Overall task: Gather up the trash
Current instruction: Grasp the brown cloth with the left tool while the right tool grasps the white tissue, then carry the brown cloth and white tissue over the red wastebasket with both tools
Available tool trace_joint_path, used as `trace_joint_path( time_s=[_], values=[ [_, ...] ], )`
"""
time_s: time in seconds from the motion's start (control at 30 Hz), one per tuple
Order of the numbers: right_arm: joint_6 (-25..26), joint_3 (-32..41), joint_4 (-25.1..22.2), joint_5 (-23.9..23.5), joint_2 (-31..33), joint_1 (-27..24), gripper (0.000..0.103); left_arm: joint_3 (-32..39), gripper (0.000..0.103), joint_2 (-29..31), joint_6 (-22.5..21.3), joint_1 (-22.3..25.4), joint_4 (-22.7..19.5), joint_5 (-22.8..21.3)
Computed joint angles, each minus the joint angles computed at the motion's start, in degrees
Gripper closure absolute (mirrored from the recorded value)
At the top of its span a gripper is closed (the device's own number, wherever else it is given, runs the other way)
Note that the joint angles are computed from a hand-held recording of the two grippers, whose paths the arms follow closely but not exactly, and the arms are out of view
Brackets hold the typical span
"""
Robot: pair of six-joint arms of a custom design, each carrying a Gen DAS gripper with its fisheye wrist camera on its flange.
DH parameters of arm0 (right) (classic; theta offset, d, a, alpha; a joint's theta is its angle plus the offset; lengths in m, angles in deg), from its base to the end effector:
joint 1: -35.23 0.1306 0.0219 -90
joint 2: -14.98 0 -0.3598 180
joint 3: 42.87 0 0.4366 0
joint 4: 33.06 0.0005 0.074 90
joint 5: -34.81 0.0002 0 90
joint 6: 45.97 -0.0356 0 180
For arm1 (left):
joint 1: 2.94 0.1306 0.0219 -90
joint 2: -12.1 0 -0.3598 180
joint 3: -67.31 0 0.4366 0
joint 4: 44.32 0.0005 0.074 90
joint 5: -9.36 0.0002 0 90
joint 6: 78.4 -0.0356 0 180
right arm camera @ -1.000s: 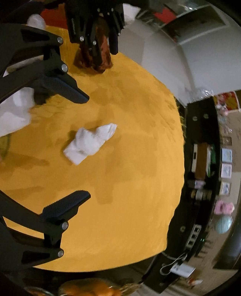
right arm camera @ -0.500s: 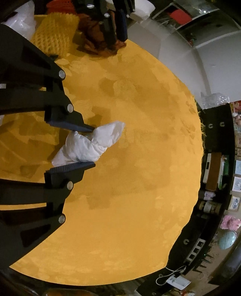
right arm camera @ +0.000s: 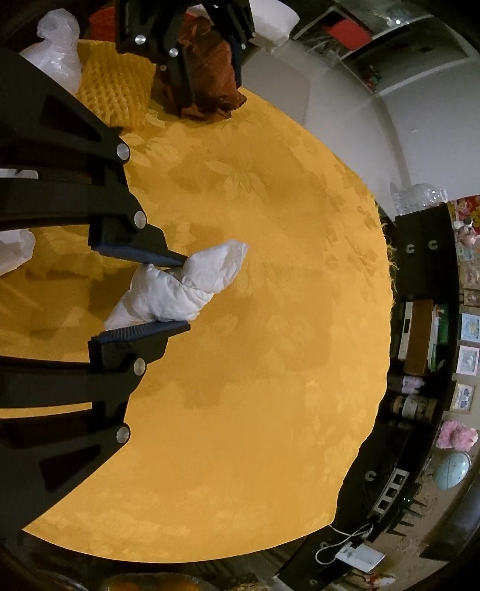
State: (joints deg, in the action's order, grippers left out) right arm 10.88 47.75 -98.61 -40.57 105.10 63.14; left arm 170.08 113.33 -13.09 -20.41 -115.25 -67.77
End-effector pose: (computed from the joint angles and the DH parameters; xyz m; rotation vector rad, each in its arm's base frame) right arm 0.4505 0.2279 0.3958 0.1955 2.6338 0.0050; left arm 0.5378 -0.1781 0.3934 1.0440 2.5514 -0.2787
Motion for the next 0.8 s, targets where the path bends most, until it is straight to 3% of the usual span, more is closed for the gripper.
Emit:
trace_joint_path(
  time_s=[0.03, 0.13, 0.17, 0.5, 0.8],
  values=[
    [0.06, 0.05, 0.04, -0.01, 0.0, 0.0, 0.074, -0.06, 0.042, 0.08, 0.13, 0.06, 0.03, -0.06],
    [-0.16, -0.07, 0.16, -0.01, -0.21, 0.09, 0.074, -0.14, 0.07, 0.29, 0.29, 0.16, 0.13, -0.84],
    [-0.31, -0.22, 0.27, 0.04, -0.33, 0.14, 0.074, -0.19, 0.072, 0.28, 0.22, 0.25, 0.28, -1.05],
    [-2.97, 0.21, 0.37, 3.21, -3.27, 2.19, 0.074, -0.13, 0.078, -2.07, 3.06, 2.68, 0.83, 3.22],
    [-7.42, 5.03, -4.11, 11.51, -6.74, 7.46, 0.074, -1.65, 0.078, -12.37, 2.92, 4.76, 3.67, 5.15]
  ],
)
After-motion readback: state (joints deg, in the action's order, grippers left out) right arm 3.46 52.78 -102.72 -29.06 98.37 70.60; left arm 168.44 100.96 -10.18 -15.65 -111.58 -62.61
